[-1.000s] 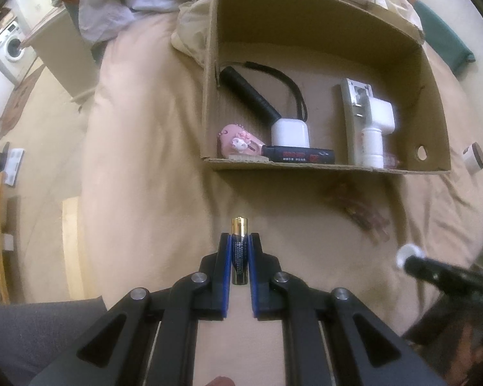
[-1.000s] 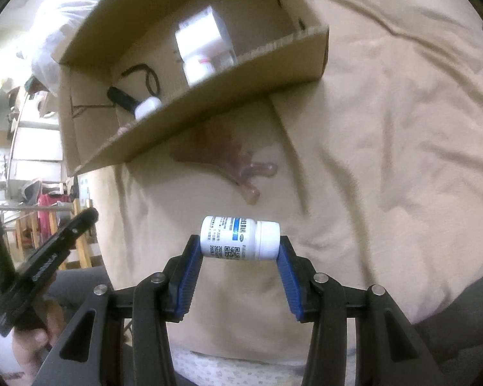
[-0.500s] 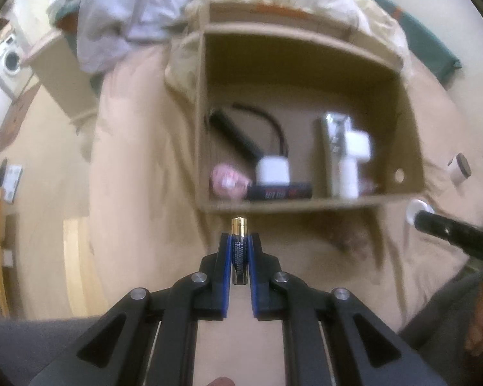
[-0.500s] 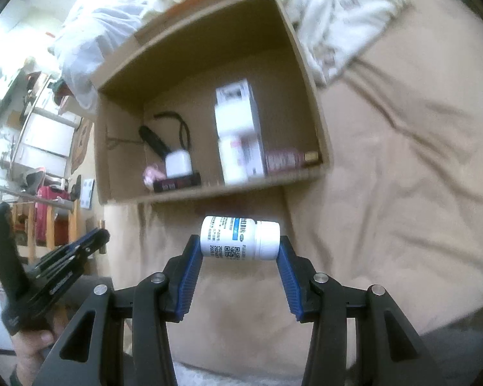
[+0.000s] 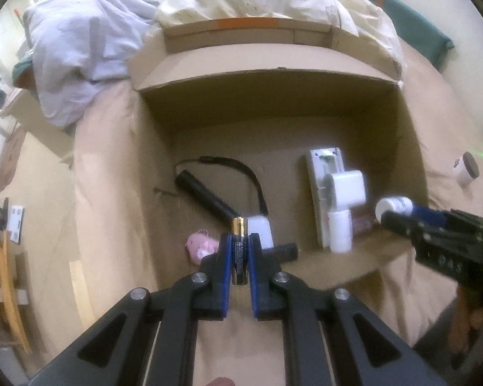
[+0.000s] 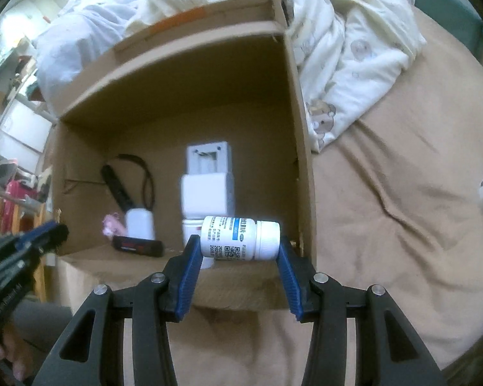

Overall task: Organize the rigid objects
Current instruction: 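Lower the pill bottle into the box with the right gripper while the left lowers the battery toward it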

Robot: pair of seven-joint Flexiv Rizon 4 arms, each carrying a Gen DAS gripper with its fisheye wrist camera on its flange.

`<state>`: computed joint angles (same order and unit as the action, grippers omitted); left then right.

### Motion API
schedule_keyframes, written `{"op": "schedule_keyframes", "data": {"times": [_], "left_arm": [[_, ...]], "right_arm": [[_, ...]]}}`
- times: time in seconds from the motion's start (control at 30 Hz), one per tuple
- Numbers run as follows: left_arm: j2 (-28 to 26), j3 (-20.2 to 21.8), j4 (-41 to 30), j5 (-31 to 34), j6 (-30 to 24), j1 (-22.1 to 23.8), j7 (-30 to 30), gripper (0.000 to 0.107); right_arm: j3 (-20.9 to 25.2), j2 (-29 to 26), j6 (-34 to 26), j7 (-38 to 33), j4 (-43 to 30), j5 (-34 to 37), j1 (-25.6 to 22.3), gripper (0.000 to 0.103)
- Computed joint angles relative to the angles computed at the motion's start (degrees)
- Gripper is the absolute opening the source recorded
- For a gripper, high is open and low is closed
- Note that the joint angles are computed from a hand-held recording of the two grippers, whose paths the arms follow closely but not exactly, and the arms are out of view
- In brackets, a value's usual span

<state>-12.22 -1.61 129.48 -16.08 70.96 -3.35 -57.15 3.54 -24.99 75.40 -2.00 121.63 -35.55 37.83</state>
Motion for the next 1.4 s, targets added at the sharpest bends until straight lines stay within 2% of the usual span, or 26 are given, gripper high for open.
{"op": "schedule_keyframes", "data": {"times": [0.33, 0.5, 0.8, 1.0, 1.13, 1.3, 1.4], "left_arm": [[-4.98, -1.71, -0.50, -0.98, 4.51, 0.92, 0.98, 0.009], [-6.21, -1.20, -0.17, 1.41, 8.00, 0.18, 0.26, 0.009], [-7.47, 0.03, -0.71, 5.54, 8.15, -0.90, -1.88, 0.009], [-7.05, -0.09, 0.10, 5.96, 11.05, -0.98, -3.63, 0.009], [-7.67, 0.89, -1.00, 7.07, 10.01, -1.35, -5.10, 0.009], [-7.47, 1.34, -0.89, 8.21, 10.50, -1.44, -6.52, 0.009], [-7.47, 1.01, -0.96, 8.36, 10.67, -1.09, -6.55, 0.009]], "right_arm": [[0.11, -1.65, -2.97, -1.93, -1.82, -1.34, 0.36, 0.049], [0.59, -2.94, -6.24, -3.61, -3.78, -1.91, 0.92, 0.049], [0.97, -4.77, -9.03, -5.56, -6.26, -2.36, 1.54, 0.049], [1.69, -5.24, -11.68, -6.90, -7.45, -2.29, 1.80, 0.049], [1.84, -5.60, -12.60, -7.02, -8.16, -2.24, 2.14, 0.049], [2.40, -5.77, -12.71, -7.90, -8.64, -1.72, 1.86, 0.049], [2.19, -5.28, -10.66, -7.70, -7.86, -1.56, 1.59, 0.052]]}}
